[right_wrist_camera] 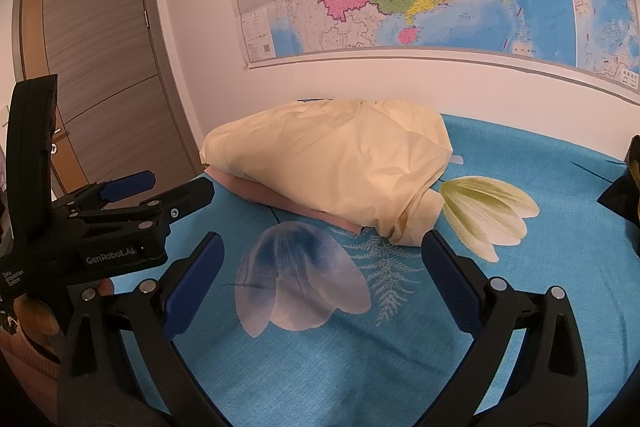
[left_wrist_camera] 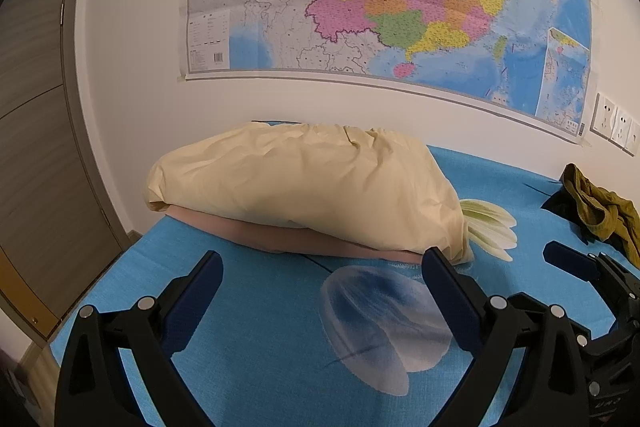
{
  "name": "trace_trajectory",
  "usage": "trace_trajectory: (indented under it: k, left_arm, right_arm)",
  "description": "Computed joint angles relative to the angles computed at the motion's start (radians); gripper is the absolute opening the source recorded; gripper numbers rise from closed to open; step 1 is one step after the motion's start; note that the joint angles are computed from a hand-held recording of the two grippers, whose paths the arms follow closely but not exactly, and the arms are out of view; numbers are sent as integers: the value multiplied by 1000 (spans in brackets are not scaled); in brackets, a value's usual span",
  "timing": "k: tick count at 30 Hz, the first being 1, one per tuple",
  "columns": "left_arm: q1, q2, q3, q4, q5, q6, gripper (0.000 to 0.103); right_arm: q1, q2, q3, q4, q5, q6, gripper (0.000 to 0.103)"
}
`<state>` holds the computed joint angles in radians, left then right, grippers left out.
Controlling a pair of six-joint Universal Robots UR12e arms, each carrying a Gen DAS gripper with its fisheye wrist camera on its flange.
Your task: Fold large clothes
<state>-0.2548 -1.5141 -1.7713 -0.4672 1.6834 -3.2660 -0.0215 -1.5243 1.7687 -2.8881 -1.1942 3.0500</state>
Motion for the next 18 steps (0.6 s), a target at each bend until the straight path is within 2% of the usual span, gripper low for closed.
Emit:
trace_trajectory:
  k: [18]
  left_arm:
    - [1,3,-4,-5,-7,1,96]
  right_arm:
    - [0,-2,0,7,3,2,97]
